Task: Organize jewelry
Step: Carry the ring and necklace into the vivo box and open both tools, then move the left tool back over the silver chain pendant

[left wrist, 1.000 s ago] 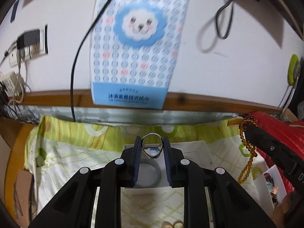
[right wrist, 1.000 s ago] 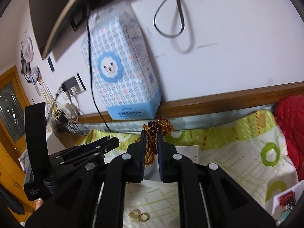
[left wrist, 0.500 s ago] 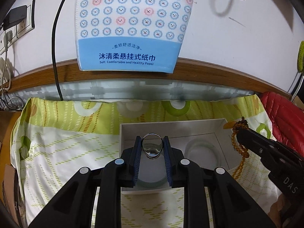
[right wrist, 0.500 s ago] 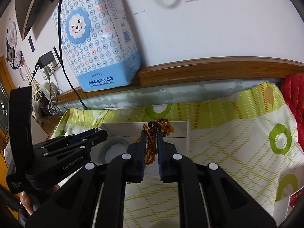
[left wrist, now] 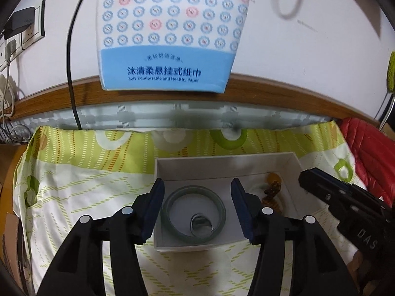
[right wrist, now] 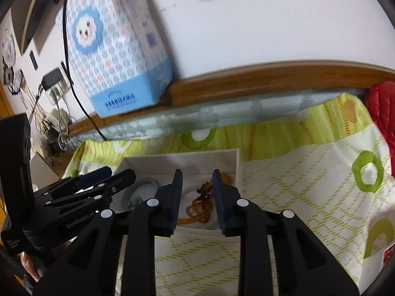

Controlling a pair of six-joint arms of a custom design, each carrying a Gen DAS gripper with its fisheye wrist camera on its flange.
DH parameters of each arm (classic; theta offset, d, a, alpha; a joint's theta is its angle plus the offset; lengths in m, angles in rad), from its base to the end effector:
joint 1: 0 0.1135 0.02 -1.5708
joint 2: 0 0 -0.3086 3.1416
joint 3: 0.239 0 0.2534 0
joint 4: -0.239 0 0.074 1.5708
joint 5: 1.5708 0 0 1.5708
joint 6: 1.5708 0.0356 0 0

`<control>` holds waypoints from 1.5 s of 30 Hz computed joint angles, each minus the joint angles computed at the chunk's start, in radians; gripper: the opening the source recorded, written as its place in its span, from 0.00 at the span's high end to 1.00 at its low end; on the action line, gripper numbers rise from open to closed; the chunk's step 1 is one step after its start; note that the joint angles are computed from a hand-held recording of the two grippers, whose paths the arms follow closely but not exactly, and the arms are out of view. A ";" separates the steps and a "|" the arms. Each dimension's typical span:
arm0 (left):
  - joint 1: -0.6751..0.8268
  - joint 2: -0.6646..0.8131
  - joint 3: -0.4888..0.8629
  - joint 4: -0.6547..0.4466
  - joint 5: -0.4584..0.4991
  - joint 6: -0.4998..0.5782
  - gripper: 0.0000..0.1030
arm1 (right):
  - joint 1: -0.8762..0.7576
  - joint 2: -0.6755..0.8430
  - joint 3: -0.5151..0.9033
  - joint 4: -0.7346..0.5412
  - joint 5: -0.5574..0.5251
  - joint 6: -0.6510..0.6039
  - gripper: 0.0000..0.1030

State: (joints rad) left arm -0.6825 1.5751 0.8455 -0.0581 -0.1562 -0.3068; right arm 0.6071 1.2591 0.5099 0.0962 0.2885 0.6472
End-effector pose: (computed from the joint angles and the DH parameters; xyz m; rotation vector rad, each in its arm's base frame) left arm 0.2533 -0.1987 0.2253 0.3666 2.3379 -0.3007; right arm 0.1966 0.1242 0.2178 0.2032 2.2095 0.3814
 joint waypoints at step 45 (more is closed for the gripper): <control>-0.501 -0.371 -0.352 -0.279 -0.502 -0.322 0.07 | 0.886 -0.007 0.010 -0.665 0.571 0.733 0.53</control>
State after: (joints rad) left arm -1.1838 1.2040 0.4933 -0.3373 -0.6581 -0.6285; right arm 1.4931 1.2519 0.5200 -0.5684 0.8595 1.3806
